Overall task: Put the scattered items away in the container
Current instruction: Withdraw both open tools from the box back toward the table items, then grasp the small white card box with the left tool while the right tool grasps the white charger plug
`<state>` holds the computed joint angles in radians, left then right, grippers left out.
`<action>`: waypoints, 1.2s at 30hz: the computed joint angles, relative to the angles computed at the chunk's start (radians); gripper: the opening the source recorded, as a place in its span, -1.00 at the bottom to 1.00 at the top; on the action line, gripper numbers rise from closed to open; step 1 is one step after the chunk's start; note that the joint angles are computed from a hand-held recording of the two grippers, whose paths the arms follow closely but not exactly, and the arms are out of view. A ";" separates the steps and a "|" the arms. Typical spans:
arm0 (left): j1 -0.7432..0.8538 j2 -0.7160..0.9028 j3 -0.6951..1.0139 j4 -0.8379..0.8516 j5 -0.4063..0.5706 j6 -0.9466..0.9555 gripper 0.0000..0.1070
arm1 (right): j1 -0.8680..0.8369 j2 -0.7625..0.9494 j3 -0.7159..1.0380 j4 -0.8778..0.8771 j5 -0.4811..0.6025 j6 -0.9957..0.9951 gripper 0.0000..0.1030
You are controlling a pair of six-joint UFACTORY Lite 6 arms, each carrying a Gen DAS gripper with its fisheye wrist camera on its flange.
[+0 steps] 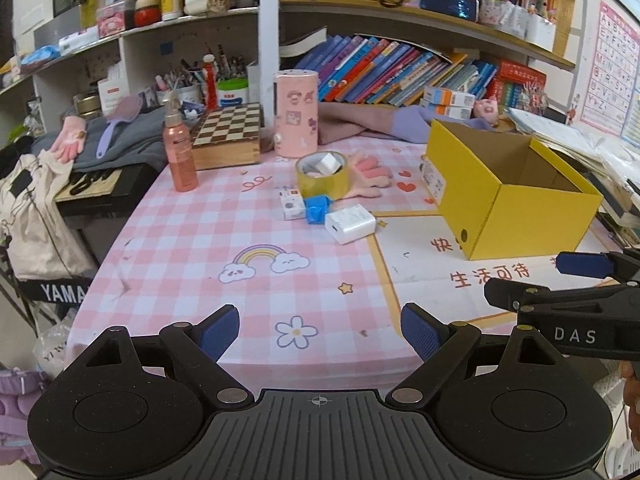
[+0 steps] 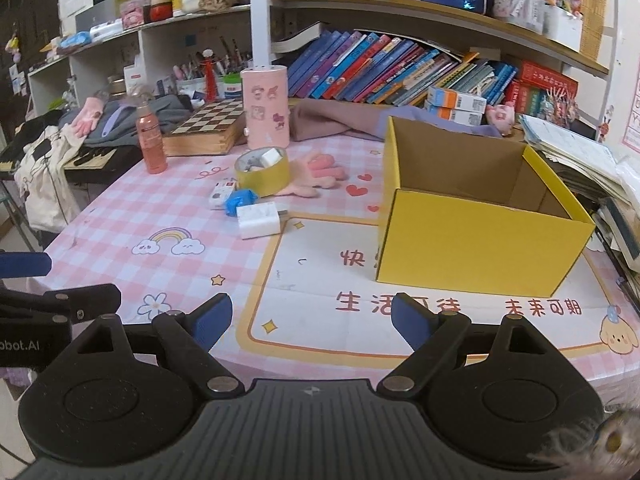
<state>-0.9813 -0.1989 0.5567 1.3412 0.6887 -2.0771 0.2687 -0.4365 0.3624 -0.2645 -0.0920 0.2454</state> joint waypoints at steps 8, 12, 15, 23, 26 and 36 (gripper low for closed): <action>0.042 0.027 -0.002 0.025 -0.023 -0.052 0.69 | 0.006 0.088 0.047 -0.051 -0.033 0.014 0.68; 0.069 0.057 0.014 0.037 -0.040 -0.055 0.69 | 0.002 0.161 0.088 -0.129 -0.059 0.076 0.68; 0.099 0.068 0.019 0.040 -0.052 -0.050 0.69 | 0.004 0.230 0.135 -0.206 -0.074 0.137 0.68; 0.210 0.143 0.071 0.066 -0.119 -0.025 0.69 | 0.007 0.425 0.289 -0.370 -0.098 0.271 0.68; 0.257 0.179 0.099 0.081 -0.149 -0.014 0.69 | 0.007 0.501 0.358 -0.452 -0.099 0.341 0.68; 0.396 0.352 0.262 0.087 -0.229 0.074 0.69 | -0.013 0.760 0.613 -0.899 -0.104 0.753 0.66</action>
<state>-0.5852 0.1529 0.8191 1.4287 0.4598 -2.0031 0.2556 0.3230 0.9754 -1.1630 -0.1961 0.9988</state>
